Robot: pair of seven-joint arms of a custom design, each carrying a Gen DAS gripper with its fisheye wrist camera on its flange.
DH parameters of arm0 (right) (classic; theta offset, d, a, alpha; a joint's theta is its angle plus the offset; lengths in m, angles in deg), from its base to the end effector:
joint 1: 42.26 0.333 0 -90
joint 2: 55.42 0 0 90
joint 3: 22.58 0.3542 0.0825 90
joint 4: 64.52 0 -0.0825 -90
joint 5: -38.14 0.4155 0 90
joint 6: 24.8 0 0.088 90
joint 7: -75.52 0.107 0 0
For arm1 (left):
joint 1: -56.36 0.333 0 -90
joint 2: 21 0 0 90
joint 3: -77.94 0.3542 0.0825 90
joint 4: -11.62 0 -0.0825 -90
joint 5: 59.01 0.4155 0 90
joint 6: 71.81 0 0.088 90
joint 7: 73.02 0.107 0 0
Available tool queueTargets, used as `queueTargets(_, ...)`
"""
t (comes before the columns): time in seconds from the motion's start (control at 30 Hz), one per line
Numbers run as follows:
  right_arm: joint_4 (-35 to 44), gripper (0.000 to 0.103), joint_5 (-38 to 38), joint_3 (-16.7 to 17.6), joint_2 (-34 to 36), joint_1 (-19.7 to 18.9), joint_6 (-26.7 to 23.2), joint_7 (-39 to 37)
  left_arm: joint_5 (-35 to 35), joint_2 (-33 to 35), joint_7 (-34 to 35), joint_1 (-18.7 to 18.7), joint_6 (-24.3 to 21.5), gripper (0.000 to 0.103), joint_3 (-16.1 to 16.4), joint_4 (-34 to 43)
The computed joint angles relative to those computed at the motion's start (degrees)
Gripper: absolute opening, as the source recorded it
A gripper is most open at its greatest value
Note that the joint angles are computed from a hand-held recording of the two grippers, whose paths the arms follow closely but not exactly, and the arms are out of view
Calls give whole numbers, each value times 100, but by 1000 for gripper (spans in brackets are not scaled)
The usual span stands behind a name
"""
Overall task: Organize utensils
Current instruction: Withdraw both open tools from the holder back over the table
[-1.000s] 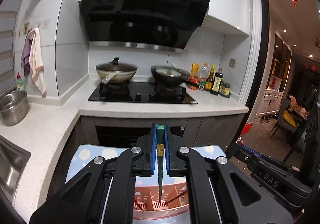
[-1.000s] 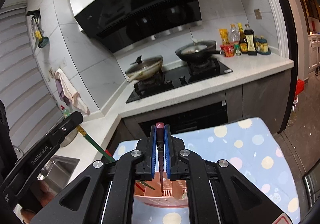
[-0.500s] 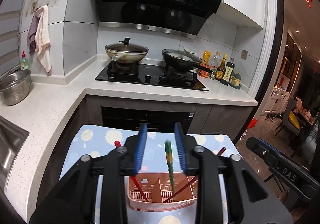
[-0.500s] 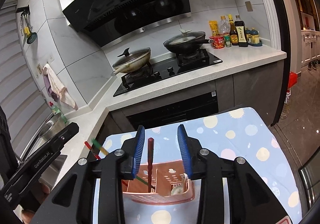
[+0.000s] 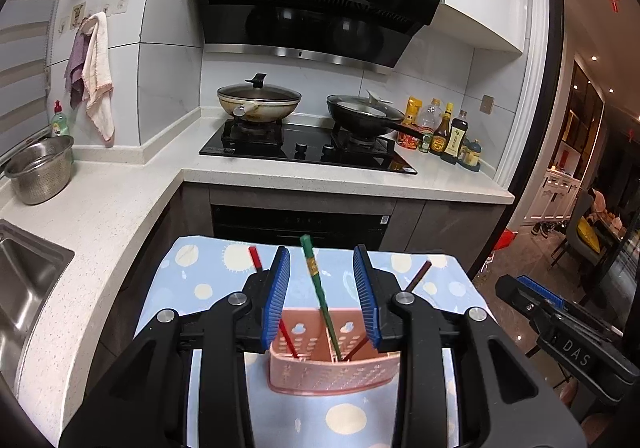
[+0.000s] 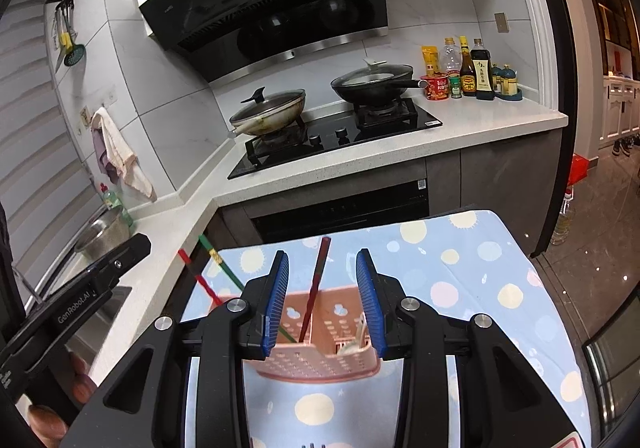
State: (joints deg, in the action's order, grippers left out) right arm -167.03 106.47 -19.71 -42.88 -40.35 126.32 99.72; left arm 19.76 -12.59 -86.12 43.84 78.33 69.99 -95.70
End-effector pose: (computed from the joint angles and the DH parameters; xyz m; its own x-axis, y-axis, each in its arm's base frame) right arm 0.6958 0.0318 0.5104 0.4347 -0.8579 -0.2741 -0.5926 -0.0433 -0.8043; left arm 0.6198 -0.2506 0.5114 0.2945 -0.9431 0.1546 -0.4161 -0.2722 -0.8676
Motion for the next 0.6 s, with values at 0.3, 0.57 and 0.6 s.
queueTargets(0.3,-1401,35,-159,-203,-787,88,218,-601,-420,-530,-124,-16,-32,32,-218,-1112)
queueTargets(0.57,-2696,35,-697,-469,-1379,141,389,-729,-1146,-853,-114,-141,-74,32,-502,-2169)
queueTargets(0.6,-2863,35,-787,-493,-1448,142,407,-745,-1253,-879,-117,-169,-50,32,-535,-2296)
